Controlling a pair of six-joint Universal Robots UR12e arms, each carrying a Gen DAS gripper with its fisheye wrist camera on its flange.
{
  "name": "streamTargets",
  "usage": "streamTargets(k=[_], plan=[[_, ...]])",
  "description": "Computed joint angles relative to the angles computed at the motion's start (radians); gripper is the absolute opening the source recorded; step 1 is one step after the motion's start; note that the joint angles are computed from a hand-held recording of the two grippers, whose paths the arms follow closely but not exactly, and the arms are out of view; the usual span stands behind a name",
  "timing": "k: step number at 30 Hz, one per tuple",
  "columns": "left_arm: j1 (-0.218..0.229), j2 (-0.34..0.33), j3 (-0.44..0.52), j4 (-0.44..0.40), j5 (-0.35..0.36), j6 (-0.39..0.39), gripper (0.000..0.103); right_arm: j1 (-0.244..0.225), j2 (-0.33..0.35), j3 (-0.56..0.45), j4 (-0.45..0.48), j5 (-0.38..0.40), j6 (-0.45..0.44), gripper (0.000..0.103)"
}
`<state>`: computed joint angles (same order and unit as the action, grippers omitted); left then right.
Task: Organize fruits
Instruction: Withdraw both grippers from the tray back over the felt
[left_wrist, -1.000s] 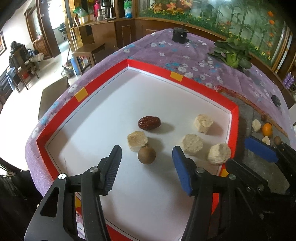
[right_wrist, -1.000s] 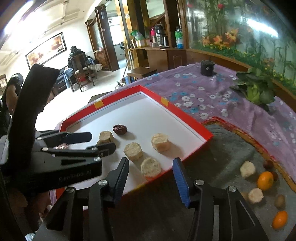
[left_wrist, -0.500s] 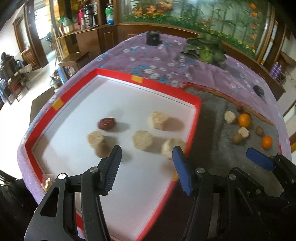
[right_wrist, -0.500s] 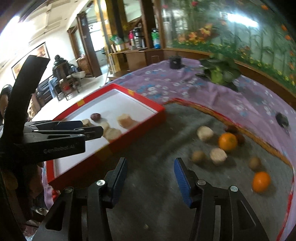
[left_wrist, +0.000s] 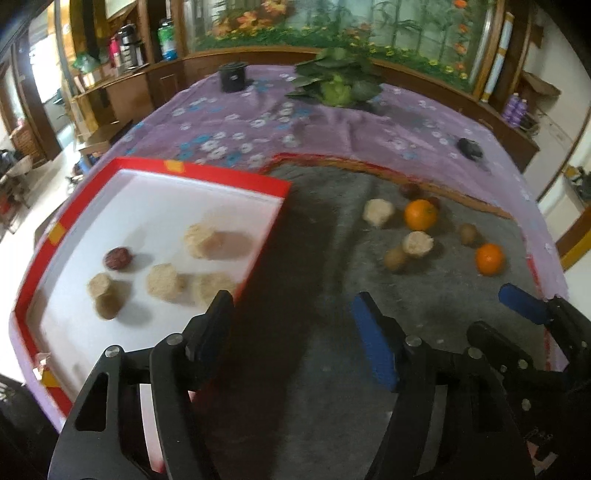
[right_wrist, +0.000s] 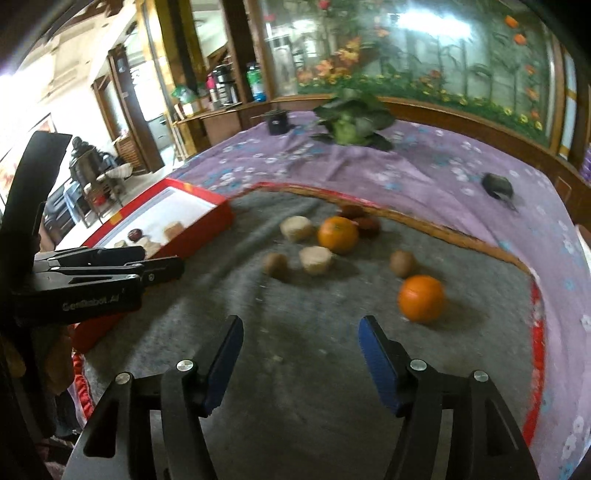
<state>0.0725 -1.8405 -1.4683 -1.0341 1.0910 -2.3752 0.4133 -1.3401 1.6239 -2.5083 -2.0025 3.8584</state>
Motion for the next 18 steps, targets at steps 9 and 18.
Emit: streamTargets(k=[9,18], plan=[[-0.033,0.010,-0.012,-0.029,-0.026,0.067,0.068,-0.012,-0.047,0.066,-0.010,-0.006,0.052,0.064],[-0.062,-0.018,0.020,-0.110,-0.024,0.138,0.068,-0.024,-0.073,0.101,-0.009,-0.011,0.073,0.064]])
